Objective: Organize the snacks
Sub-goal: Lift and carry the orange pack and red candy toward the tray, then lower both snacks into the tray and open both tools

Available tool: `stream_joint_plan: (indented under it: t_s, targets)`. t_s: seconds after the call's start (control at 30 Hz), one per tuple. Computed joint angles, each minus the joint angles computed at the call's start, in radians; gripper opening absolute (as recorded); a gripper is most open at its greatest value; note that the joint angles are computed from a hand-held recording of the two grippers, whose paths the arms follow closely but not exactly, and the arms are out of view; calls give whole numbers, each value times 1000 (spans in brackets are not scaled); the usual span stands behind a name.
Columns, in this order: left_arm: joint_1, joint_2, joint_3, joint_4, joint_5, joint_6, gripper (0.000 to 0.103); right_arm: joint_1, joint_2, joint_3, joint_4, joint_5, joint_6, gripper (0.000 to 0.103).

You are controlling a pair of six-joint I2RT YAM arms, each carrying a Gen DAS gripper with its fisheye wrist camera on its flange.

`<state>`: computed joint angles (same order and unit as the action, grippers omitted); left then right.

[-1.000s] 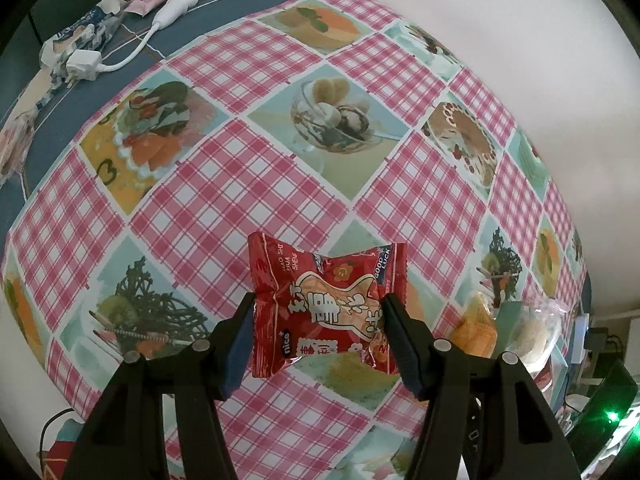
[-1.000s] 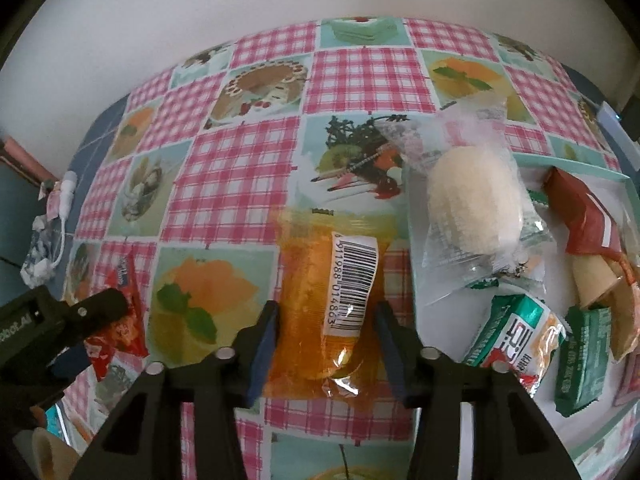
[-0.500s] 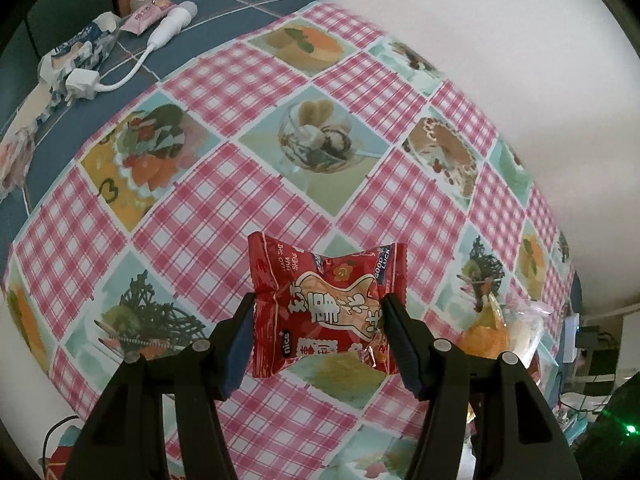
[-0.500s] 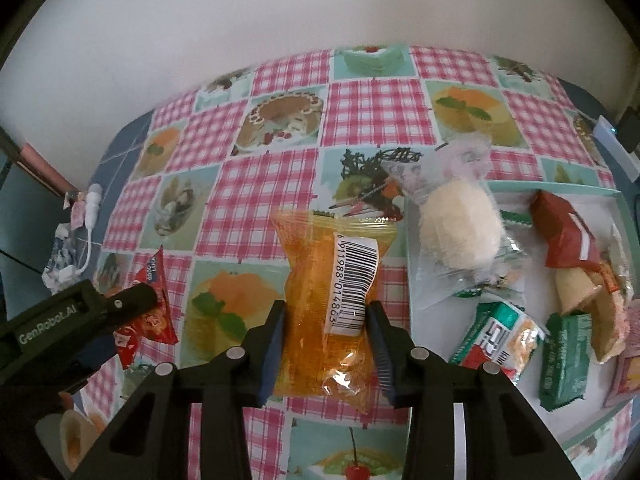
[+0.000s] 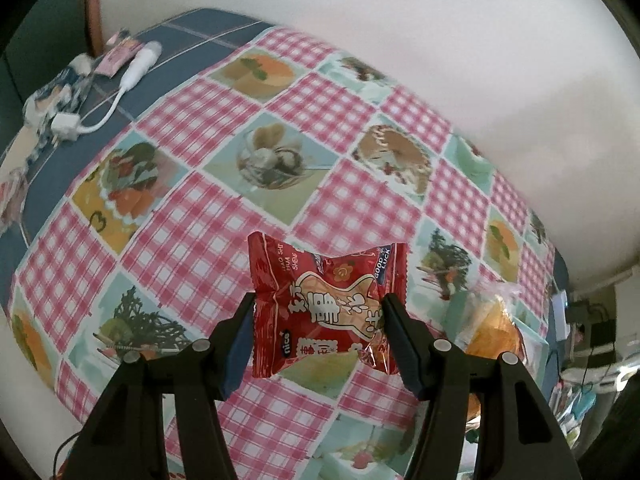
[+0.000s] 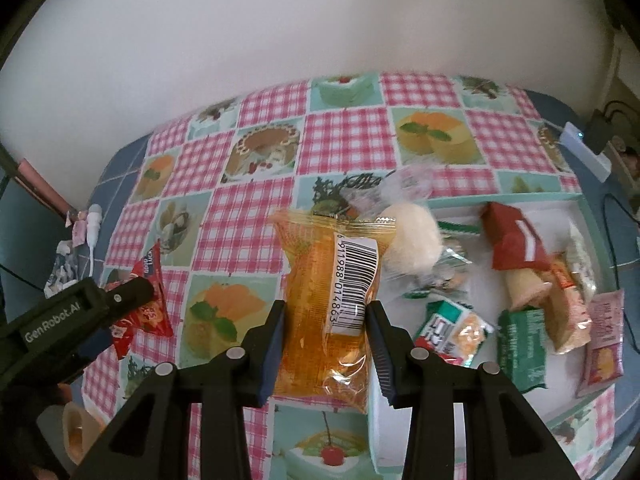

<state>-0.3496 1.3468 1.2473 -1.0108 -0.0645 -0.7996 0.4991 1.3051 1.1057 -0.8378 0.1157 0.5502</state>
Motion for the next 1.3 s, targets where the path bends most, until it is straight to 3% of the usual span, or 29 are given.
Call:
stream_joint_plan:
  t_s: [0.3,0.7,1.0,1.3]
  targets:
    - [-164,12,75,-12,-64,13,63,-110,-143,-4,-71,13,-10,42]
    - [-429,144,200,-32,-123,37,63,-467,-316,-10,-204,-44,-93,42]
    - [-571,265,268,-37,-98,48,63,-677,-350,-26,-233,-140,-177,42]
    - [-648,388,326,-76,-79,64,63,-678,-246,-96,-239,-158,-200,44]
